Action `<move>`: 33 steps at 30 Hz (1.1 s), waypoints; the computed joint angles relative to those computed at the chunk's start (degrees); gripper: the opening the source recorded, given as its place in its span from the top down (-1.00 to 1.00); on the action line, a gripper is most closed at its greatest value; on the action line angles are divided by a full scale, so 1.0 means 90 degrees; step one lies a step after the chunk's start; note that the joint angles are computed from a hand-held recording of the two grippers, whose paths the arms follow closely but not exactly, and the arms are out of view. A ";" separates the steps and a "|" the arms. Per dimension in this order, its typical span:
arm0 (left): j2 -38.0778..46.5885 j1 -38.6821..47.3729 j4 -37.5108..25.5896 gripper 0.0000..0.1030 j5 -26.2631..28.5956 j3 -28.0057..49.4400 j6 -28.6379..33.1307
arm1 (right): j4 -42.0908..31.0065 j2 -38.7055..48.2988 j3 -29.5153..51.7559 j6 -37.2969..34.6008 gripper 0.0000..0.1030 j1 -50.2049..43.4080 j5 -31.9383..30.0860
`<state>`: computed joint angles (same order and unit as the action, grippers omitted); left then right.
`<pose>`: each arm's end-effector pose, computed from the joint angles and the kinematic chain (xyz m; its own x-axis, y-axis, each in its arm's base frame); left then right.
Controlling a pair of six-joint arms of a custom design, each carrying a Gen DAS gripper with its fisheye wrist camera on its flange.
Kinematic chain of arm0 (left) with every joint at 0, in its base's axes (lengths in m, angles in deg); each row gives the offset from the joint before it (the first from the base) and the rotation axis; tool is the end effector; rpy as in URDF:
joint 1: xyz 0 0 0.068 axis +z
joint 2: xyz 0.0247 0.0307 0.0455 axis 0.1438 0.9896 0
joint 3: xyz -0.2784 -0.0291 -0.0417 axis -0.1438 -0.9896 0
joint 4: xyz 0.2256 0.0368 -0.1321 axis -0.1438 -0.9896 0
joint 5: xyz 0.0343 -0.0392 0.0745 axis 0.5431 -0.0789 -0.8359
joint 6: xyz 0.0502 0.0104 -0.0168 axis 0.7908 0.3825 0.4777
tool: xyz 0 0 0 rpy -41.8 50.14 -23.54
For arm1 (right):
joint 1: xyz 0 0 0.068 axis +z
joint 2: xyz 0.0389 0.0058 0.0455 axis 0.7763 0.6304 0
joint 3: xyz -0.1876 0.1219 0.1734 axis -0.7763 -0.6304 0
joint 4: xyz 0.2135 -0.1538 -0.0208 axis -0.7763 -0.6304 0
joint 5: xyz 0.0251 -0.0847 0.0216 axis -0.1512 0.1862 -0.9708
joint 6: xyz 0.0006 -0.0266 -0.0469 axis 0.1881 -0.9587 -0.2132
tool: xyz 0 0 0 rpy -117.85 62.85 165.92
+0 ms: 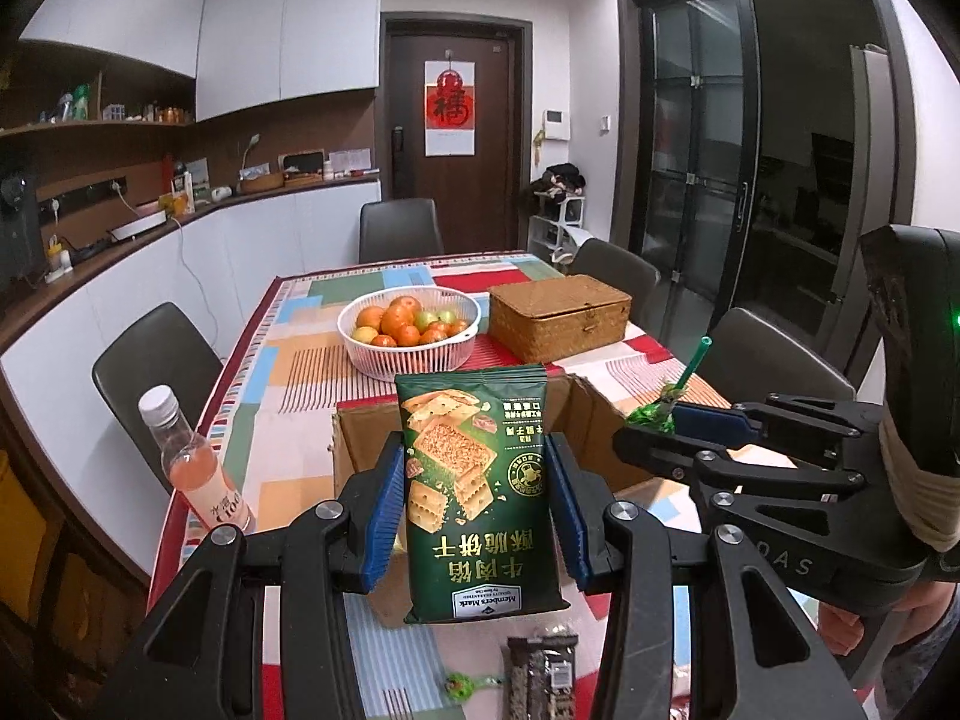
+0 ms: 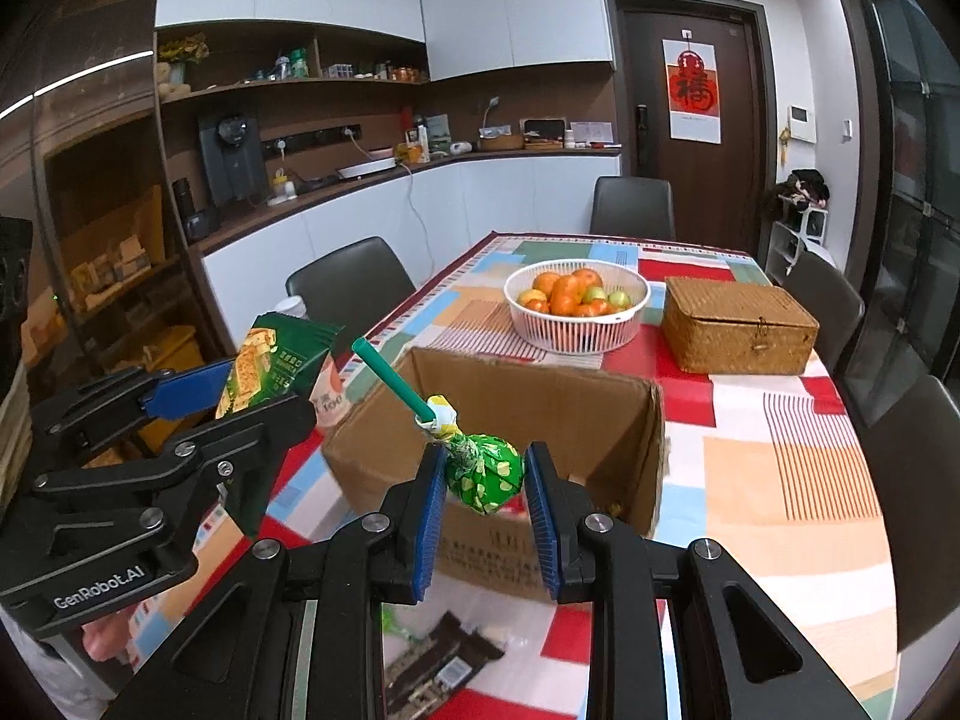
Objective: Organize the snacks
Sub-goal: 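Carry both snacks over the cardboard box and open both grippers to drop them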
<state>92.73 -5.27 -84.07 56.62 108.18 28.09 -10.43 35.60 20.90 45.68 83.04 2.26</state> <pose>0.3101 -0.0913 0.2562 -0.3722 0.3558 -0.8573 0.7089 0.7052 -0.0151 0.2379 0.1286 0.2278 -0.5361 0.1418 -0.8322 0.1260 0.9882 0.0872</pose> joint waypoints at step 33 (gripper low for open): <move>0.0600 -0.0276 -0.0060 -0.32 -0.0608 -0.0018 0.0060 | -0.0435 0.0505 0.0159 -0.0031 0.03 -0.0506 -0.0040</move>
<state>98.13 -7.75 -84.61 51.15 108.02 28.62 -14.35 40.14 22.33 45.40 78.48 1.91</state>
